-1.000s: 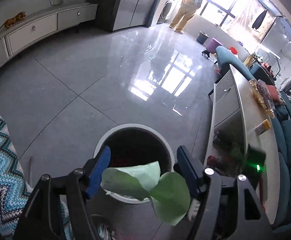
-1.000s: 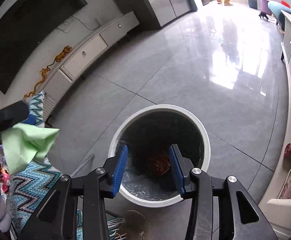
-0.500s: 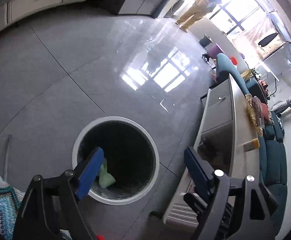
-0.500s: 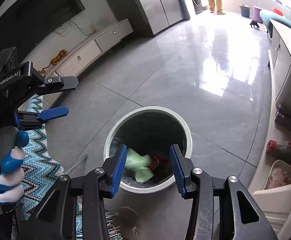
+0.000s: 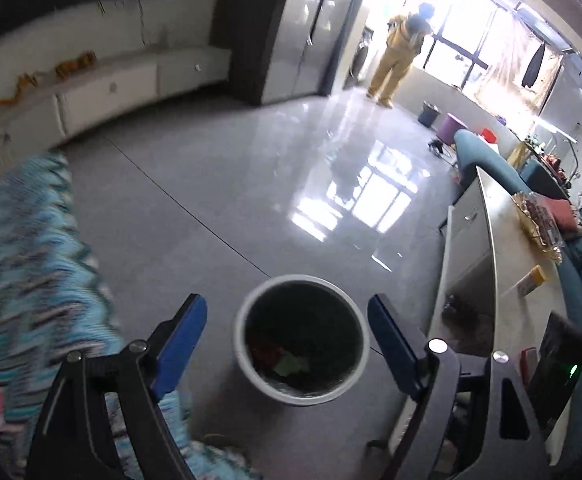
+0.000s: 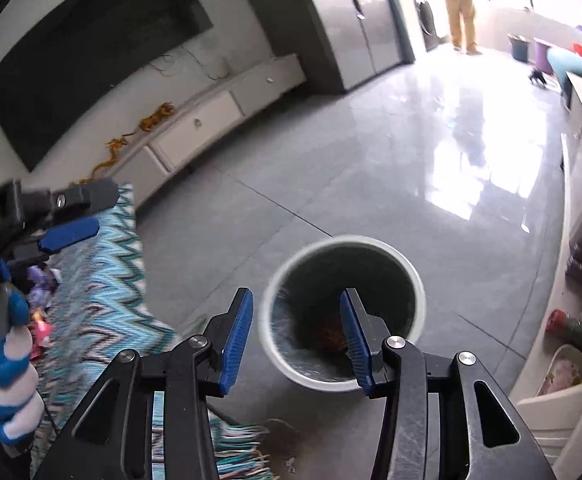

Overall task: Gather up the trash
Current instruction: 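Move both tools back to the blanket toward the remaining trash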

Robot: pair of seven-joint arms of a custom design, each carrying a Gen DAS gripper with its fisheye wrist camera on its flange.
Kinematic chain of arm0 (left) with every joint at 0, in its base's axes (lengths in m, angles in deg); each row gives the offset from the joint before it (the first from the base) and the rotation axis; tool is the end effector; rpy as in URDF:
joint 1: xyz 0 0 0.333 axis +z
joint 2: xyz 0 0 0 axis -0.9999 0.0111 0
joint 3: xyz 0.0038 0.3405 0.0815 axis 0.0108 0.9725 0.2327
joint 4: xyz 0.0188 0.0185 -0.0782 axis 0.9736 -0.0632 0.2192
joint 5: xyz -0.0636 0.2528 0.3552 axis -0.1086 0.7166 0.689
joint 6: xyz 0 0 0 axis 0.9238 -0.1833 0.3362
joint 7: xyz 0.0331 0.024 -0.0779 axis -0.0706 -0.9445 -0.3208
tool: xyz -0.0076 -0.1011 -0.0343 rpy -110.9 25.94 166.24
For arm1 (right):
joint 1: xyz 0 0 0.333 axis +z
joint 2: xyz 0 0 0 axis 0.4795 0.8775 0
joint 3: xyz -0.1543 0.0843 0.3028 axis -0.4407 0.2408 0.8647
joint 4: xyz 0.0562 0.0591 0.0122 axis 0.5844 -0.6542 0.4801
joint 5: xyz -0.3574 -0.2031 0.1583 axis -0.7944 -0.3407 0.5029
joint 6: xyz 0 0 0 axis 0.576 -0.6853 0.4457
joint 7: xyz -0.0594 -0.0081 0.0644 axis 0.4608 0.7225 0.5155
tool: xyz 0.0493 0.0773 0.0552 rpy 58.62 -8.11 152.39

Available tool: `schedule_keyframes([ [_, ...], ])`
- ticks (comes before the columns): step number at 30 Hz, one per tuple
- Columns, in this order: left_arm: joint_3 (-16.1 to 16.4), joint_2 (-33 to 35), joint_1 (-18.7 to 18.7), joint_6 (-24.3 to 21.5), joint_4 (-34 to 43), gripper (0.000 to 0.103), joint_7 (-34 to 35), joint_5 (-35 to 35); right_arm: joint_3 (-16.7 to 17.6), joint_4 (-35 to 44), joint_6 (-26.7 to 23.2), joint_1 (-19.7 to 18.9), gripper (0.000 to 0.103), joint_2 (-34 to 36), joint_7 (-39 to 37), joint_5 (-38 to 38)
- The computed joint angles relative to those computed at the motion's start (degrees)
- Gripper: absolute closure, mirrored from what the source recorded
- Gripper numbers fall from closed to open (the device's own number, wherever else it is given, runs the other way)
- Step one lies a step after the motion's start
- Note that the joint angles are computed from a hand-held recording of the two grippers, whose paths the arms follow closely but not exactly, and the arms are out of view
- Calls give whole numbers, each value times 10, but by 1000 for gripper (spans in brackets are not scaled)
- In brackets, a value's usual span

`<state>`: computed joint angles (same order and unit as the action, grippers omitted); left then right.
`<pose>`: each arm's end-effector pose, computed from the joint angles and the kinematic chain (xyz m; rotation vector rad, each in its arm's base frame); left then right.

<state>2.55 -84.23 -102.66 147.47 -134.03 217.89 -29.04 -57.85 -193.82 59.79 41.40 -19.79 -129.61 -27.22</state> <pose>0.5342 -0.2765 0.6829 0.8526 -2.7824 1.1571 0.3185 0.1728 0.5865 -0.7871 2.3020 -0.7231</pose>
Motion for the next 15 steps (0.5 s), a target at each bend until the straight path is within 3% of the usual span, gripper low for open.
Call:
schedule_keyframes([
  [7,54,-61,35,35,-25,22,63,-38,31,94,16,-6,58,58,-32,-48],
  [10,81,-63,61,34,-19,22,65,-54,41,140,27,-6,58,95,-50,-67],
  [15,110,-50,114,76,-10,22,65,-54,50,219,48,7,58,172,-92,-93],
])
